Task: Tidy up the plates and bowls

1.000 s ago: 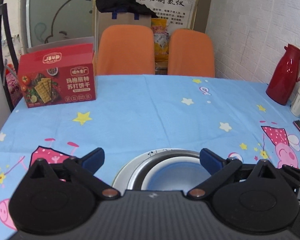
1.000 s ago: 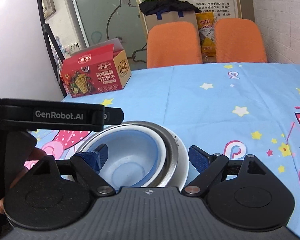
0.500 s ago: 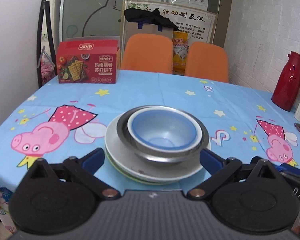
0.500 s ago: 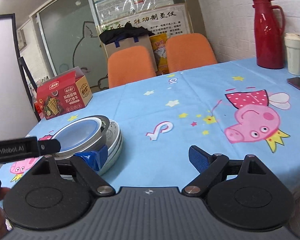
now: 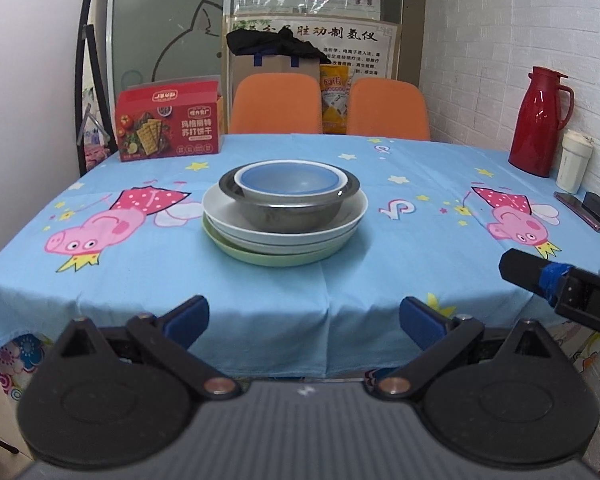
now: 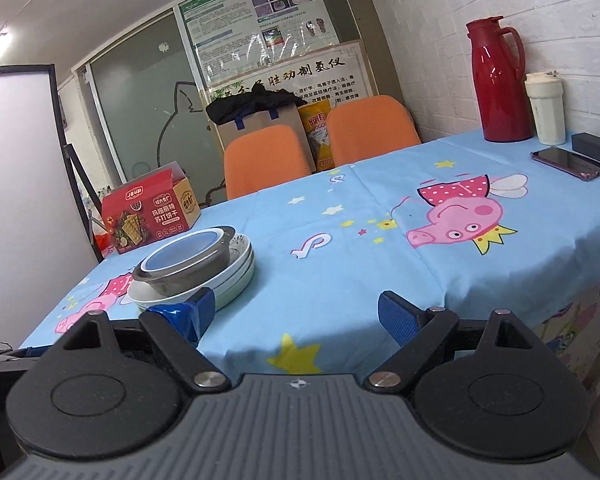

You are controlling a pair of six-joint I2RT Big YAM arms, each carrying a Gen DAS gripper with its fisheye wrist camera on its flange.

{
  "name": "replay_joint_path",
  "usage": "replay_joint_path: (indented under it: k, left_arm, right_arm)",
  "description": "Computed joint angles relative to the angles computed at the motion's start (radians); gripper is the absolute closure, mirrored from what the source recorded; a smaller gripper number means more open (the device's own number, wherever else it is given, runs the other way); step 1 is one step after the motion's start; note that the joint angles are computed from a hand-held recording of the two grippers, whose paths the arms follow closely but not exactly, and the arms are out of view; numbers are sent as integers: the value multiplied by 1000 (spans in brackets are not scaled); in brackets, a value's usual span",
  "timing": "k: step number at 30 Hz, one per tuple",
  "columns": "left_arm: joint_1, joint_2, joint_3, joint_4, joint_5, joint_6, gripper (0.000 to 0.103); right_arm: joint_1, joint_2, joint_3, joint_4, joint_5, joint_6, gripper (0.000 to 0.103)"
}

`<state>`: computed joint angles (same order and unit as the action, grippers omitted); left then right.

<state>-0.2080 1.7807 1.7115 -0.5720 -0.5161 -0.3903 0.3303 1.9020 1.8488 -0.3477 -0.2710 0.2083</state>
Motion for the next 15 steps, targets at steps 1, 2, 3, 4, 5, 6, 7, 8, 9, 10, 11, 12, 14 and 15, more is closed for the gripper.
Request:
replay_joint_path:
  k: [1,2,3,4,5,6,7,8,9,10,11,12,14,15]
  left_arm:
    - [0,5,6,-7,2,1,3]
    - [1,11,13,-10,3,1,3]
    - [0,16,19,-15,0,-1,3]
    - [-1,17,20,-19,-3,-5,3]
    - [-2,15,16,-19,1,-7,3]
    - [-2,14,15,-21,5,-9,3]
    - [-1,14,15,-22,7,-11,3]
    - [-3,15,18,-26,0,-10,3]
    - [-5,16,19,-25,-10,-5,3]
    - [-7,17,20,-24,-21,-3,3]
    - [-8,17,20,-24,-29,-2,3]
    - [-9,16,19,-22,-33,-2,3]
    - [-8,14,18,-20,-31,-2,3]
    - [-8,14,18,-20,-31,0,3]
  right_arm:
    - [0,8,11,-18,1,1,27]
    - [-1,16,24,-34,1,3,27]
    - [0,23,35,-49,8,5,27]
    - [2,27,43,-61,13,2,27]
    - [2,21,32,-60,17,-5,27]
    - [3,13,18,-52,19,-11,27]
    - [4,6,8,-46,19,-15,27]
    - [6,-3,-6,-41,20,-19,27]
    - [8,-8,-11,-42,26,-24,27]
    - [10,-11,-13,-46,35,-27,27]
    - [14,-13,-10,-61,55,-30,27]
    - [18,-8,10,-100,83,-36,27]
    - [25,1,40,-161,121,-43,27]
    - [24,-3,30,-146,113,-45,27]
